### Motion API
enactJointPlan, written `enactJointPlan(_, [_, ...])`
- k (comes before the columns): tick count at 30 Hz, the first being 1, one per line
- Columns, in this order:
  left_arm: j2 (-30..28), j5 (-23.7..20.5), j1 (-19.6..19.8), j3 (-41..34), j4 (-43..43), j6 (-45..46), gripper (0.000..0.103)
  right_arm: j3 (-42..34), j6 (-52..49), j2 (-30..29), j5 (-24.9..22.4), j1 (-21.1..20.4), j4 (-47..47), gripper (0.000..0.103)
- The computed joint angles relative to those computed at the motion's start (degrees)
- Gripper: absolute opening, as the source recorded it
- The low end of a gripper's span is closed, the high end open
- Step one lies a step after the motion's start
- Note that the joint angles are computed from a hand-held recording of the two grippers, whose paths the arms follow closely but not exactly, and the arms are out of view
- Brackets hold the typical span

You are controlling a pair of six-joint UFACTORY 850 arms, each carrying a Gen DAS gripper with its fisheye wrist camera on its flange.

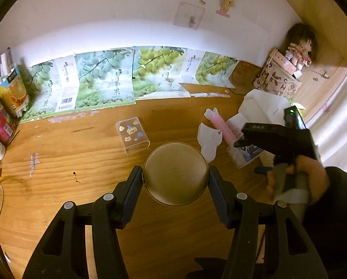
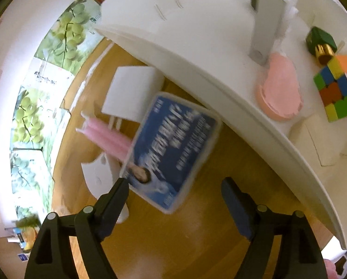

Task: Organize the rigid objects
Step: 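Lift the compact with the left tool while the right tool lifts the blue box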

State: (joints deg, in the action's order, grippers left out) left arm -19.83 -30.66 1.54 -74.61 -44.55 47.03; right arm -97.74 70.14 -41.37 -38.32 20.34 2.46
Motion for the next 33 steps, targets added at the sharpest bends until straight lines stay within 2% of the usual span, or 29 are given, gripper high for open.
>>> enactJointPlan(7, [1.34,-0.31,-0.08,1.12,-1.72,0.36,0.06,-8.51,3.24,-5.04,-8.0,0.38,-4.24,0.082])
enactJointPlan(13, [1.84,0.21,-0.07,1.65,-1.26,-1.18,0.06,-11.32,2.2,-7.36,-10.11,-0.12,-2.88,0.083])
enactJointPlan(24, [1.96,-0.1,0.07,1.57,-1.5,-1.1,0.06,-10.6,-1.66,-7.17,-8.44,-0.92,-1.72,0.08])
enactJointPlan(33, [2.4,-1.95,0.42,2.01,-3.79,3.33,0.06,-3.39,-2.06,-2.59,-4.18,0.86,-3.09,0.072])
